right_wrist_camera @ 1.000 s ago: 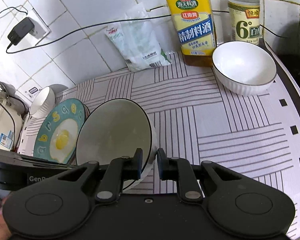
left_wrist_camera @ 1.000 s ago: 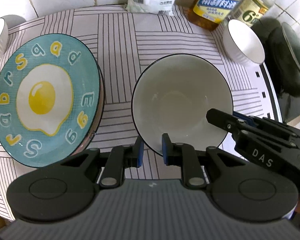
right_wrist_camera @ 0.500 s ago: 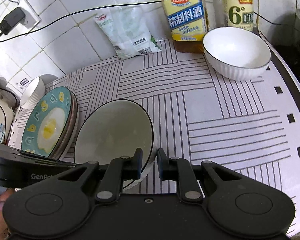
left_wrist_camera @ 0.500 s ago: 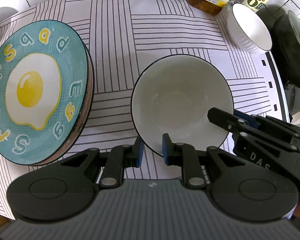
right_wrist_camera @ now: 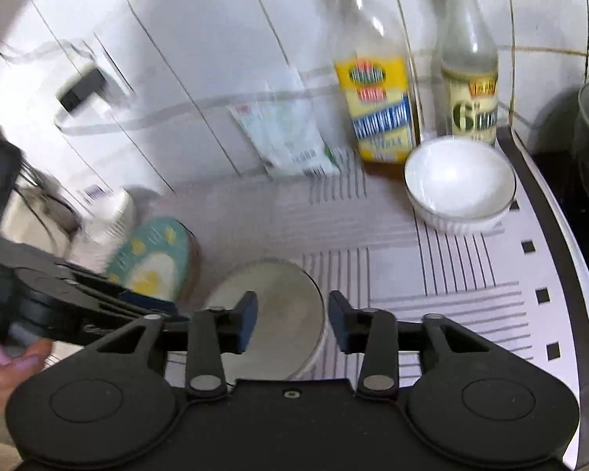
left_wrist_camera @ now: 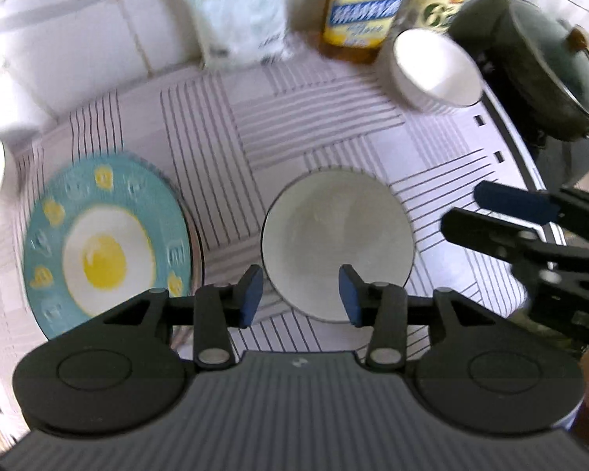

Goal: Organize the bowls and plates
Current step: 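Carry the bowl beside the plate stack, set it down, open both grippers, then move both grippers to the second white bowl and close on its rim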

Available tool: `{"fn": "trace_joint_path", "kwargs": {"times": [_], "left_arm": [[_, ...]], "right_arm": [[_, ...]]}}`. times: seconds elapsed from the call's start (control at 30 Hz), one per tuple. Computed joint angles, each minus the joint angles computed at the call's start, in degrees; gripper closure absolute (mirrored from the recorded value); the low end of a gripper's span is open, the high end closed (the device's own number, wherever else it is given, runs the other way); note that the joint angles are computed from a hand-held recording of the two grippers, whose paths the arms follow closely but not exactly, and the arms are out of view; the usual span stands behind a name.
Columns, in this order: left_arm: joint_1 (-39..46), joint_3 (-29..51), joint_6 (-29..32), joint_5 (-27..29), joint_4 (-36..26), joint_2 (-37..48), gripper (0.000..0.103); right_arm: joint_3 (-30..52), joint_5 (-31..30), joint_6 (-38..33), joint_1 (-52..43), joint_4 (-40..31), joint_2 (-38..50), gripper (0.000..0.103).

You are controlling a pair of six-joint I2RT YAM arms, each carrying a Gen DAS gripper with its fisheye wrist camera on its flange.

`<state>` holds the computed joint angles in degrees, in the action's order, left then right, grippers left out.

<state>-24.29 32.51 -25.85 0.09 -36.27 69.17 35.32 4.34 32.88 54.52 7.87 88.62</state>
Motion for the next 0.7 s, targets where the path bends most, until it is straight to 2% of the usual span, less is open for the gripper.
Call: {"fn": "trace_joint_path", "kwargs": {"times": [0.07,0.13,0.3,0.5,0.6,0.7], "left_arm": [[0.2,2.1,2.0,-0.2,-0.6,0.3,0.056],[0.5,4.7,3.9,0.0,-0.2,1.8,0.051],[0.9,10.4,6.7,0.1,2.9,7.3,0.041],[0.4,15.9,6.6,1.8,11.5,16.7,0.028],[0.6,18.7,4.4,2.4,15.2,22.6,0.027],[1.3,21.5,2.2,3.5,19.4,29.0,0.027]], "right_arm": [[-1.9,-0.2,0.2,-0.8,0.6,-3.3,0.045],[-3.5,1.1,-0.6,-1.4,1.8,-5.2,0.032],[-6.0,4.5,-2.8,-3.6,5.9,-3.7,0.031],[-9.5,6.4,-3.5,-8.3,21.7,6.2,0.028],[-7.0,7.4,-5.6,-10.2,23.2,12.5,0.026],[-4.3,7.4,-8.4,-11.8,25.7,18.7,0.015]]}}
